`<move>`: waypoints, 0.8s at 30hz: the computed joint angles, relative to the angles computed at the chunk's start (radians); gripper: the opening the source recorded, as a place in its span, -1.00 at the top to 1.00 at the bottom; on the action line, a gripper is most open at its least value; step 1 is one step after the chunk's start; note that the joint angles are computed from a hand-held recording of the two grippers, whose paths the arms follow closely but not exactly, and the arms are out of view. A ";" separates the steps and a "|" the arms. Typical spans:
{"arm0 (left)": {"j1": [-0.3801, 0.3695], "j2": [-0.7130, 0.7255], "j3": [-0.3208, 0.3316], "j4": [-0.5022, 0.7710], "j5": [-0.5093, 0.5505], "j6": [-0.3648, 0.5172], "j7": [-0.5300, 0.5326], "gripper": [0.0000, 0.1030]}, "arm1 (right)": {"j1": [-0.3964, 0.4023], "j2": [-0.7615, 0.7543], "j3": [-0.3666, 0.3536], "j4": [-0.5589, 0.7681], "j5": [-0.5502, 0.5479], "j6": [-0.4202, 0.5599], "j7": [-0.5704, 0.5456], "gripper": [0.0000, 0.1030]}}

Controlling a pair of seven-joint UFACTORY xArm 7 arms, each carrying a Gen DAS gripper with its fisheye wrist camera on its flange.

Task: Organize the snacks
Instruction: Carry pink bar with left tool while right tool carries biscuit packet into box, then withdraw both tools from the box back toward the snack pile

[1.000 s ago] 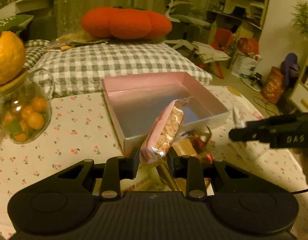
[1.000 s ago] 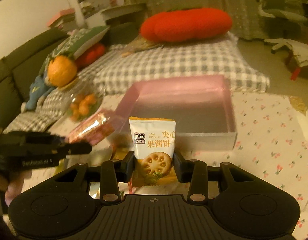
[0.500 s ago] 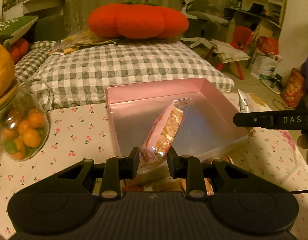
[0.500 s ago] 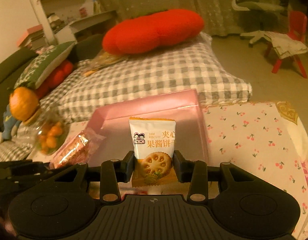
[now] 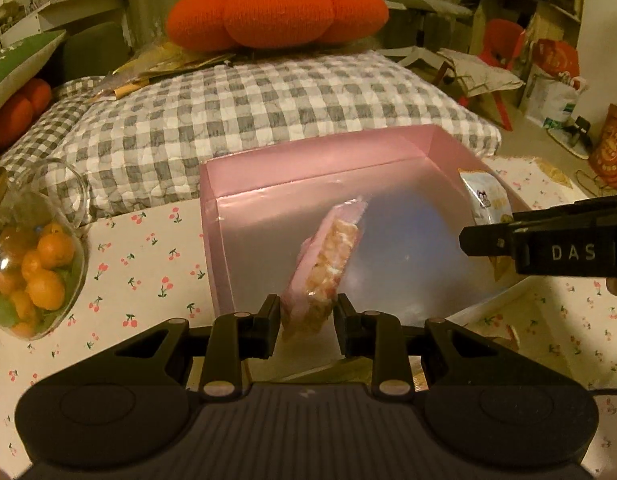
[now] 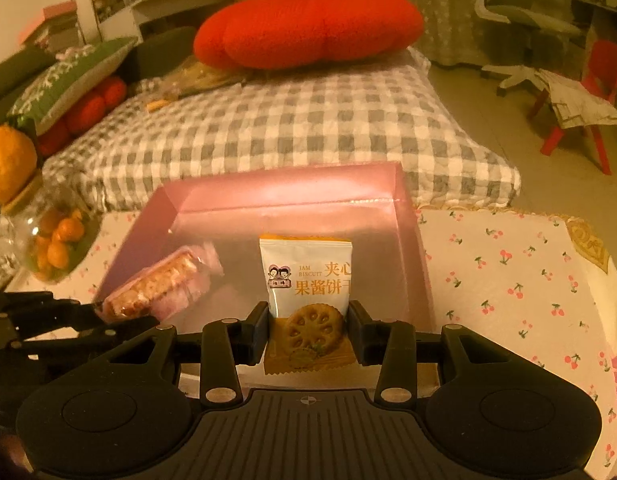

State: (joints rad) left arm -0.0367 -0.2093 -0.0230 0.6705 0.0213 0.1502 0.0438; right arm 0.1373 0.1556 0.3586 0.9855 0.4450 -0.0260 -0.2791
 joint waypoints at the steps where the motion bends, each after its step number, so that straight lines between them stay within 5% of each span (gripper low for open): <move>1: 0.004 -0.001 -0.002 -0.002 0.004 0.000 -0.004 0.51 | 0.027 0.001 -0.030 -0.001 -0.028 0.002 0.028 0.17; 6: -0.022 -0.015 0.019 -0.013 -0.031 -0.010 0.033 0.43 | 0.058 -0.010 -0.065 -0.018 -0.093 -0.001 0.102 0.16; 11: -0.063 -0.050 0.050 -0.028 -0.098 -0.017 0.089 -0.01 | 0.062 -0.049 -0.065 -0.040 -0.100 -0.001 0.115 -0.14; 20: -0.075 -0.152 0.058 -0.067 -0.137 0.019 0.096 -0.44 | 0.145 -0.169 -0.133 -0.112 -0.041 0.006 0.059 -0.43; 24: -0.081 -0.203 0.062 -0.093 -0.148 0.028 0.094 -0.62 | 0.165 -0.222 -0.165 -0.151 -0.126 0.020 0.159 -0.57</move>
